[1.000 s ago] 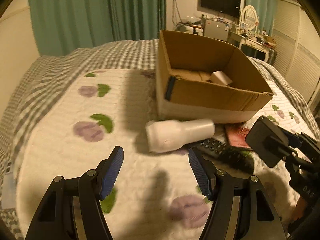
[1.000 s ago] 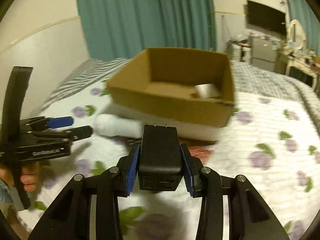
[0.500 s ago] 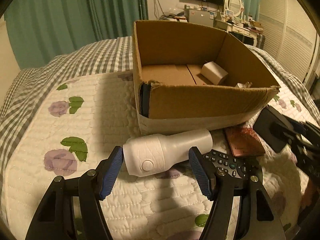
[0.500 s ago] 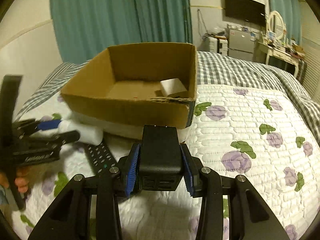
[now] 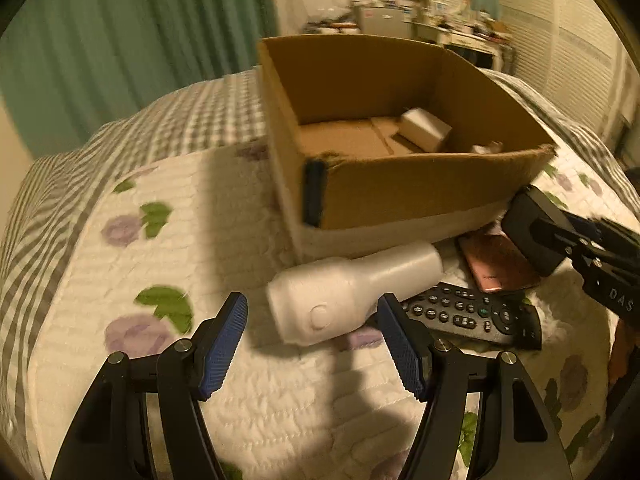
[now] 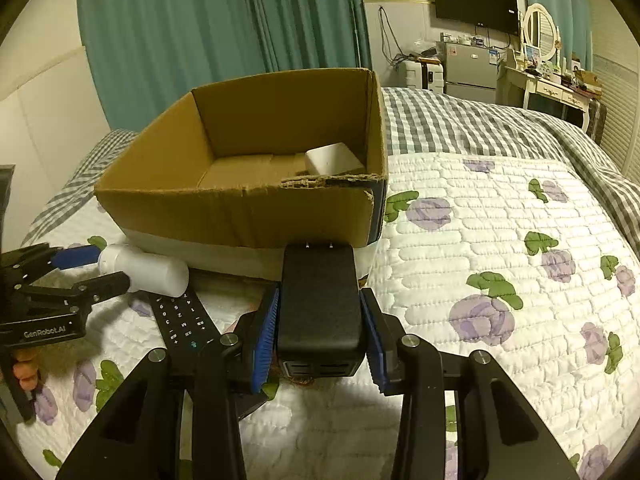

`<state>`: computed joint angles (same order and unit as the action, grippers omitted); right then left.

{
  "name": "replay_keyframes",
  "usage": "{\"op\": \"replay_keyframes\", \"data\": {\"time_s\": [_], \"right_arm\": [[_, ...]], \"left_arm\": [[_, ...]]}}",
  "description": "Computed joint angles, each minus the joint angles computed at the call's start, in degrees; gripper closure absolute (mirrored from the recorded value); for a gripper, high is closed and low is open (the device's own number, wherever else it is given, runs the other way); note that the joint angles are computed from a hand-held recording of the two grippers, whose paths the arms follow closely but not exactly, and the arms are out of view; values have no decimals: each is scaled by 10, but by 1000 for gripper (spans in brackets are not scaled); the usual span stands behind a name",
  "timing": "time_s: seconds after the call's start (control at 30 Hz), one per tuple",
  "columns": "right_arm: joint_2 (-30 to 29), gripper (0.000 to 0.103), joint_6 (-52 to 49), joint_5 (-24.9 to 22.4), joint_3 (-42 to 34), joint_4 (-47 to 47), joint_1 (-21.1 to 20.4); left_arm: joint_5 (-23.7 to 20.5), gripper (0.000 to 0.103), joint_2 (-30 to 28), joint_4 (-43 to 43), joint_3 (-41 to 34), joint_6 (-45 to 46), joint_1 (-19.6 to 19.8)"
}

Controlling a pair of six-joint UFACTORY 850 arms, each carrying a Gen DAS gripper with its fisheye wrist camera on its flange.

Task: Organize rigid objects
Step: 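Grasp the white cylindrical device with the left tool while the right tool holds the adapter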

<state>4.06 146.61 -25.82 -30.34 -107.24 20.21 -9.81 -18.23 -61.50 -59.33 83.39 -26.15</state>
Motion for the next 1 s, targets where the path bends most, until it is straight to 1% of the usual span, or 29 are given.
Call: {"op": "replay_keyframes", "data": {"time_s": [0.03, 0.07, 0.1, 0.17, 0.2, 0.23, 0.27, 0.3, 0.33, 0.37, 0.4, 0.43, 0.53, 0.6, 0.63, 0.7, 0.73, 0.77, 0.8, 0.83, 0.87, 0.9, 0.93, 0.97, 1.0], "right_arm": [[1, 65, 3, 0, 1, 0, 1], [2, 65, 10, 3, 3, -4, -1], [3, 65, 13, 6, 4, -5, -3], [3, 65, 29, 14, 6, -16, -8], [3, 65, 32, 16, 7, -17, -9], [3, 65, 34, 17, 7, -17, -10], [3, 65, 33, 16, 7, -15, -9], [4, 65, 30, 16, 7, -13, -9], [4, 65, 31, 16, 8, -14, -9], [5, 65, 31, 15, 9, -16, -8], [7, 65, 28, 13, 10, -13, -7], [9, 65, 27, 13, 10, -11, -7], [17, 65, 26, 12, 15, -6, -8], [23, 65, 22, 11, 18, 0, -8], [25, 65, 22, 12, 20, 1, -9], [27, 65, 24, 13, 21, 2, -9], [26, 65, 27, 15, 21, -2, -10], [27, 65, 26, 17, 21, -2, -10], [26, 65, 25, 18, 21, -2, -10], [26, 65, 25, 19, 20, -3, -10], [26, 65, 26, 20, 21, -5, -10], [27, 65, 27, 21, 22, -6, -10], [28, 65, 28, 21, 22, -6, -10], [29, 65, 28, 20, 23, -5, -10], [31, 65, 26, 19, 24, -3, -9]], "left_arm": [[-11, 33, -5, 11, -6, 2, 0], [-12, 29, -11, 36, -11, -8, -4], [-2, 25, -16, 58, -14, -17, -9], [16, 25, -27, 122, -18, -62, -18], [16, 25, -31, 134, -20, -72, -19], [12, 25, -31, 121, -20, -64, -18], [-3, 25, -28, 84, -19, -31, -15], [-42, 25, -25, 53, -19, -1, -7], [-99, 25, -22, 30, -18, 21, 1], [-133, 25, -16, 15, -13, 40, 4], [-142, 25, -7, -8, -3, 76, 4], [-128, 25, 4, -22, 10, 108, -3], [-88, 25, 8, -8, 15, 109, -16], [-53, 25, 4, -37, 11, 126, -21], [-40, 24, 2, -65, 8, 146, -22], [-35, 24, -3, -151, 5, 218, -18], [-32, 24, -9, -165, 1, 223, -18], [-35, 24, -14, -158, -4, 205, -19], [-46, 27, -19, -153, -8, 196, -21], [-55, 28, -19, -169, -7, 212, -24], [-49, 28, -16, -207, -2, 252, -29], [-35, 29, -13, -262, 5, 312, -36], [-25, 30, -10, -304, 10, 358, -41], [-16, 36, -6, -338, 16, 394, -44], [-12, 44, -2, -353, 18, 405, -44]]}}
